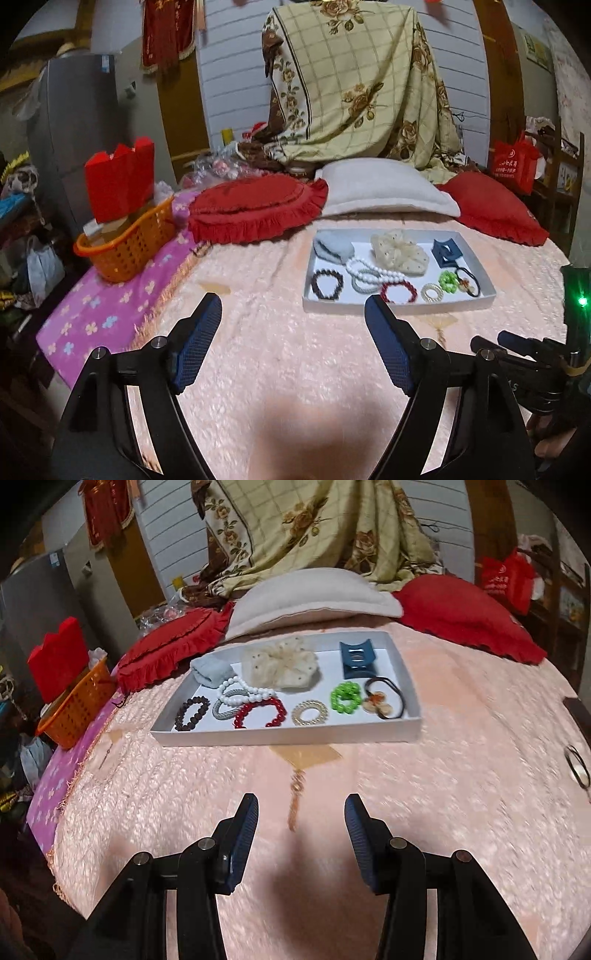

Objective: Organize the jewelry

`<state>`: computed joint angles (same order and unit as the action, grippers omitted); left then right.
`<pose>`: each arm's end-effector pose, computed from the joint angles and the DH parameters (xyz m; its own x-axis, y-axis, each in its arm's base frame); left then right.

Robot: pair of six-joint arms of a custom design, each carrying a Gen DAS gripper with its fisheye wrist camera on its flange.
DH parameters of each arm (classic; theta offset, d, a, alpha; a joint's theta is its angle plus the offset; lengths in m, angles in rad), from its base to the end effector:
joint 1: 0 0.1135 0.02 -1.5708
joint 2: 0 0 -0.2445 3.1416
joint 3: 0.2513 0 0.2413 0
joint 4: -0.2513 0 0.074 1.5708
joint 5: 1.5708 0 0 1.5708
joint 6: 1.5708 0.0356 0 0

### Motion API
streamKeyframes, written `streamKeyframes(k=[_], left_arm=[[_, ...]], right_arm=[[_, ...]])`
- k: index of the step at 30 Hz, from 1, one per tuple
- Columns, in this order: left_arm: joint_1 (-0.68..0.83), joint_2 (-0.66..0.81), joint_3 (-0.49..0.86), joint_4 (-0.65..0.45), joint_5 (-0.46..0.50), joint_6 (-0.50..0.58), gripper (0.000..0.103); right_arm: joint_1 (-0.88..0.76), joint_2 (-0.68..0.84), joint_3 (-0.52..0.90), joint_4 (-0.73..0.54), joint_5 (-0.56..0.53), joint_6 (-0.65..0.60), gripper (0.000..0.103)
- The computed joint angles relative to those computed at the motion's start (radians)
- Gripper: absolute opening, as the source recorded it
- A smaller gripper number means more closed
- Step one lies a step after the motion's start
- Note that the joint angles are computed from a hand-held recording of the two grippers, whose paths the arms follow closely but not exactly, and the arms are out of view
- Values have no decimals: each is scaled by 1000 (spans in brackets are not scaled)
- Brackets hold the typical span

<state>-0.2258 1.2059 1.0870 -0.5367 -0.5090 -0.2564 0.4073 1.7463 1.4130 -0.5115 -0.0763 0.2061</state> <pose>0.2526 -0.0402 0.3097 -0.5288 -0.1057 -0.8421 -0.3257 0.9415 0.0863 0.3440 0.1514 0.2526 -0.7625 -0.1067 -0.6382 -0.2916 0.9372 0.1917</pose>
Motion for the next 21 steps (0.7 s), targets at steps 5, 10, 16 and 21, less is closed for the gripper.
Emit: streamKeyframes(k=[5, 10, 16, 21], left_arm=[[-18, -34, 0, -83, 10, -79, 80], [-82, -55, 8, -147, -46, -122, 80], [-146, -53, 26, -214, -91, -162, 80], [-172, -57, 25, -251, -93, -187, 80]], right_arm=[[-13, -137, -125, 16, 7, 9, 47], [-13, -223, -204, 14, 20, 11, 47], [-2, -284, -253, 5, 63, -8, 47], [24, -314, -255, -2, 124, -30, 47]])
